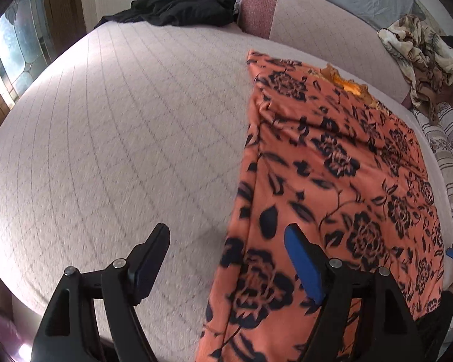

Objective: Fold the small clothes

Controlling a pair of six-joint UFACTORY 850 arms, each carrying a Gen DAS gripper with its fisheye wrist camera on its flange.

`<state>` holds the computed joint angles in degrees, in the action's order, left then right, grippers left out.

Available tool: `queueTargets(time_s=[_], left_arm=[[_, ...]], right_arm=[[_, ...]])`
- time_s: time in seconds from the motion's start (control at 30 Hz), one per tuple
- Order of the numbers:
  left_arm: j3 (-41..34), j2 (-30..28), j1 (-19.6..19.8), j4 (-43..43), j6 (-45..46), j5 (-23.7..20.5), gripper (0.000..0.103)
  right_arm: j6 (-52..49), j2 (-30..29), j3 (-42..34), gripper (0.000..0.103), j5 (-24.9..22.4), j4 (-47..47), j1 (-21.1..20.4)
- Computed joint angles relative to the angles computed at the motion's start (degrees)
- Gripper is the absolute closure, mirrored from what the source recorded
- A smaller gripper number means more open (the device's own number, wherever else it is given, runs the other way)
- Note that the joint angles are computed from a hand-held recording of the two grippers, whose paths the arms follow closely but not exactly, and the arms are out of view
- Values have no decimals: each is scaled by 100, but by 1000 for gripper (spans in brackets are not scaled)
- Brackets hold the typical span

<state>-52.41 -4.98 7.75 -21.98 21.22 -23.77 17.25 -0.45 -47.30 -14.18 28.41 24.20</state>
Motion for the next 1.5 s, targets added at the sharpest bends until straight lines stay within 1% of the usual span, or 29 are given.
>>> queueTargets(time_s=[0.07,0.13,0.2,0.27,0.3,0.37,0.43,0.47,0.5,0.53,0.57,0.6,0.63,0.7,0.77,0.83,0.9,0.97,1.1,1.13,1.17,1.3,1.33,1.37,1.4,1.43,1.47,1.5], left_arm=[[242,131,156,-48,67,-191,24],[495,357,261,-130,255,-236,24],[605,506,333,-156,364,-450,24],[668,590,462,-563,699,-752,24],[686,603,516,-695,756,-881,24],[712,594,591,-791,700,-1085,24],[759,633,588,-871,786,-1135,24],[758,631,554,-825,716,-1183,24],[758,622,548,-858,720,-1233,25],[770,620,553,-888,737,-1252,25],[782,618,553,-880,723,-1248,25],[785,621,560,-854,720,-1263,25],[781,612,540,-801,689,-1247,25],[794,636,471,-562,510,-1184,32],[810,641,396,-226,243,-1073,46],[816,643,420,-263,283,-1096,46],[837,671,428,-219,297,-1128,43],[899,729,367,-18,201,-1108,40],[971,780,223,281,-7,-1017,41],[978,791,197,384,-97,-998,43],[979,793,179,408,-131,-998,49],[963,783,152,428,-209,-999,60],[965,789,150,425,-223,-997,69],[957,777,163,307,-117,-1013,82],[946,766,211,21,158,-1102,89],[940,790,221,-72,235,-1156,91],[941,825,199,-28,199,-1143,91],[932,838,195,-75,286,-1159,92]], right_arm=[[-32,160,178,26,-146,-63,33],[-474,230,292,26,-358,303,48],[-1053,258,394,26,-593,941,49],[-1668,324,486,26,-788,1588,82],[-1777,324,490,26,-920,1680,118],[-1689,298,494,26,-1128,1631,230],[-1284,259,447,26,-1124,1096,401],[-1242,232,432,26,-1142,1075,419],[-1362,217,439,26,-1142,1294,403],[-1708,175,418,28,-1216,1718,362],[-1884,123,380,30,-1284,1902,360],[-1911,49,332,30,-1296,1846,393],[-1708,-9,273,30,-1312,1559,447],[-1663,-7,304,31,-1264,1617,447],[-1533,54,358,38,-1186,1544,476],[-1494,112,436,41,-1121,1615,477],[-1530,147,481,41,-1067,1727,467],[-1375,139,455,39,-1073,1544,487],[-1233,78,359,40,-1121,1316,516],[-1233,70,352,41,-1127,1284,515],[-1220,61,344,41,-1135,1251,514],[-1152,49,344,44,-1107,1198,527],[-1042,46,334,48,-1106,1103,540],[-829,46,317,58,-1127,881,558],[-568,47,289,66,-1158,610,583],[-532,71,298,82,-1175,580,575],[-684,97,324,88,-1186,745,550],[-741,107,334,88,-1208,776,541]])
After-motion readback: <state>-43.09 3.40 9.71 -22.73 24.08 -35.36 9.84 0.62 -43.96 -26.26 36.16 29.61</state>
